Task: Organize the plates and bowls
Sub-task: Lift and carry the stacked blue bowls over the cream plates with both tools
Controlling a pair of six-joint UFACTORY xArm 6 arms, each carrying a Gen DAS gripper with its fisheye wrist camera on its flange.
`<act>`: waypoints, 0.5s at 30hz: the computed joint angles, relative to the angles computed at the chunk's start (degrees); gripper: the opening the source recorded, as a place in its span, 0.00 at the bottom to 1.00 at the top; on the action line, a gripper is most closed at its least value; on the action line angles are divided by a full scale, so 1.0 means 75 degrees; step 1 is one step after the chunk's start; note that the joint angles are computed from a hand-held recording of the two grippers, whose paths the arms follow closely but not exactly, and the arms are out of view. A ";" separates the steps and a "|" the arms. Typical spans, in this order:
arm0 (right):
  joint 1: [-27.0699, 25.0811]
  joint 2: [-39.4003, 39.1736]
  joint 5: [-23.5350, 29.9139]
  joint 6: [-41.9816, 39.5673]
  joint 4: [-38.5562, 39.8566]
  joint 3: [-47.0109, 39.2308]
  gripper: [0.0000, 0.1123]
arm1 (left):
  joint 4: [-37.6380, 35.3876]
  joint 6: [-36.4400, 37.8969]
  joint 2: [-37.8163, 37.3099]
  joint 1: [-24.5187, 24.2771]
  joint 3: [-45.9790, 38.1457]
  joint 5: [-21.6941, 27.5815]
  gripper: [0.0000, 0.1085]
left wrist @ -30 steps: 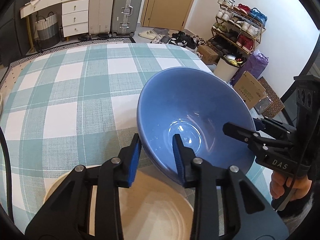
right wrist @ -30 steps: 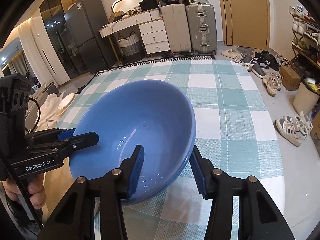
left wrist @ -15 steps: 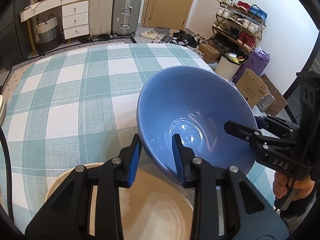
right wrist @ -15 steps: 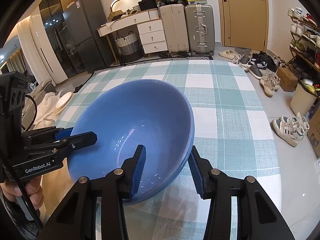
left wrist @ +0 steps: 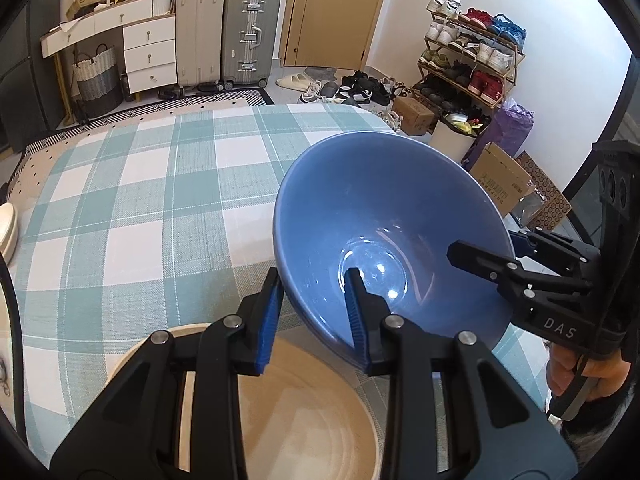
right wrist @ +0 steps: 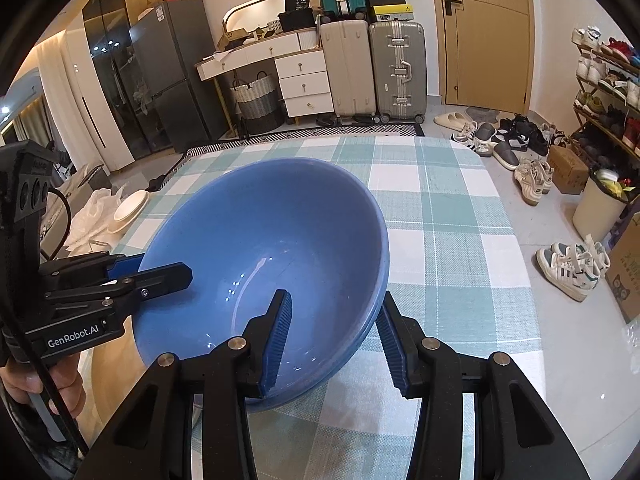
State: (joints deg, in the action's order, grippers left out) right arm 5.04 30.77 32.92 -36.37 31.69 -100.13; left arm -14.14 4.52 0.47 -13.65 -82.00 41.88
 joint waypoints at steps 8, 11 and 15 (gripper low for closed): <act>0.0079 -0.0598 -0.0319 -0.0214 0.0158 0.0634 0.40 | 0.0186 -0.0129 -0.0566 -0.0070 0.0336 -0.0036 0.26; 0.0112 -0.0819 -0.0418 -0.0290 0.0218 0.0874 0.40 | 0.0254 -0.0177 -0.0810 -0.0086 0.0478 -0.0028 0.26; 0.0183 -0.1130 -0.0552 -0.0410 0.0281 0.1216 0.40 | 0.0348 -0.0259 -0.1206 -0.0081 0.0731 -0.0031 0.26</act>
State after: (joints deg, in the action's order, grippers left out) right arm 6.41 22.30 28.78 -39.45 33.80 -91.01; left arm -11.52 2.58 -8.58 -14.26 -76.52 41.65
